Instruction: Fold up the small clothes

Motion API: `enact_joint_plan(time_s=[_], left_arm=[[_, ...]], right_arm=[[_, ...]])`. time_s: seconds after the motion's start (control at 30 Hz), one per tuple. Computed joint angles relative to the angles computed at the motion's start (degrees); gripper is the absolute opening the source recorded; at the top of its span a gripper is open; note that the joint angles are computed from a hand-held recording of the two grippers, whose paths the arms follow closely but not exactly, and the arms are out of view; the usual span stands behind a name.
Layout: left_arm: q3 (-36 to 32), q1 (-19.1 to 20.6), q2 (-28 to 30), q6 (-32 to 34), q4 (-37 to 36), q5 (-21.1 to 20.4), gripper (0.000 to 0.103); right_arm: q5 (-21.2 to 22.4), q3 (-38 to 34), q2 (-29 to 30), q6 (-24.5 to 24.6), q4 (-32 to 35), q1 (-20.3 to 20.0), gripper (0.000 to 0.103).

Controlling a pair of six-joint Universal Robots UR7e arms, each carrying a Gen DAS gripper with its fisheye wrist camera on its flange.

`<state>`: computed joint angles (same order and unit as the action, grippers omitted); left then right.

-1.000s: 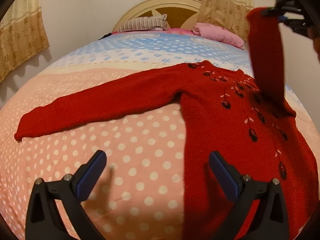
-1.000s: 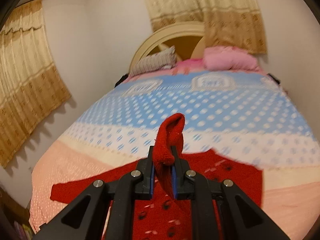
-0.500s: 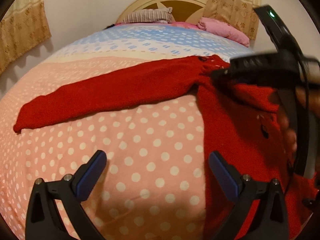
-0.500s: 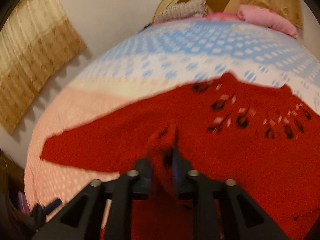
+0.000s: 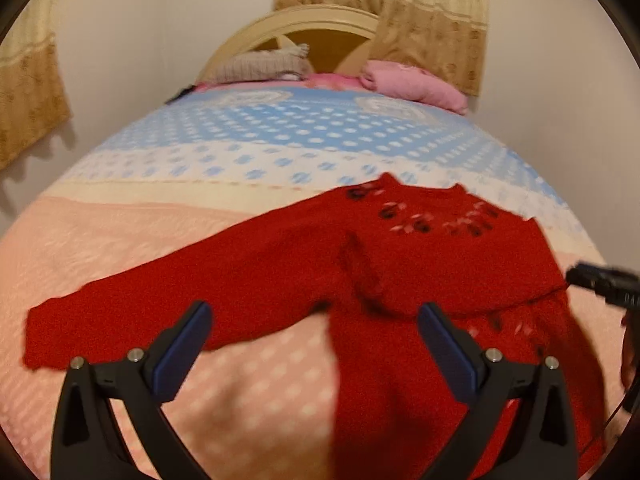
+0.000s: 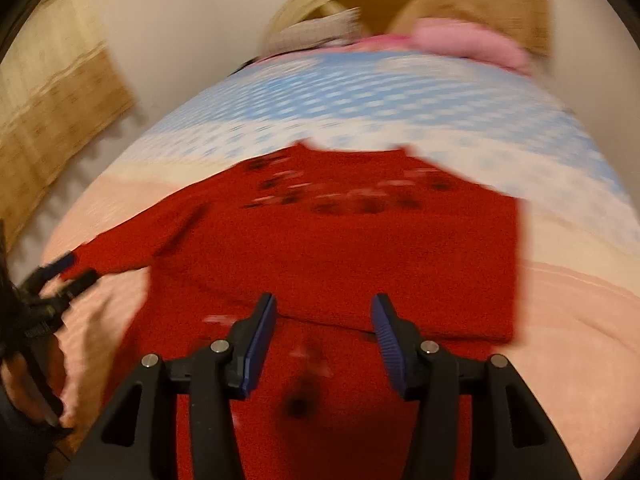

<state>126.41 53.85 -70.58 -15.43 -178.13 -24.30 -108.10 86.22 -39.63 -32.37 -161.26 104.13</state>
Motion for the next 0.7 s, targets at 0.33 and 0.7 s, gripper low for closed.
enact_joint_plan(time_s=[0.33, 0.7], left_arm=[[-9.53, 8.25, 9.67, 1.35, -1.06, -10.9, 0.026], [-5.76, 7.11, 9.49, 6.01, -12.03, -10.89, 0.01]], right_arm=[[1.51, 8.33, -5.6, 1.17, -7.84, -4.89, 0.058], [2.21, 7.89, -6.75, 4.15, -10.21, -7.3, 0.059]])
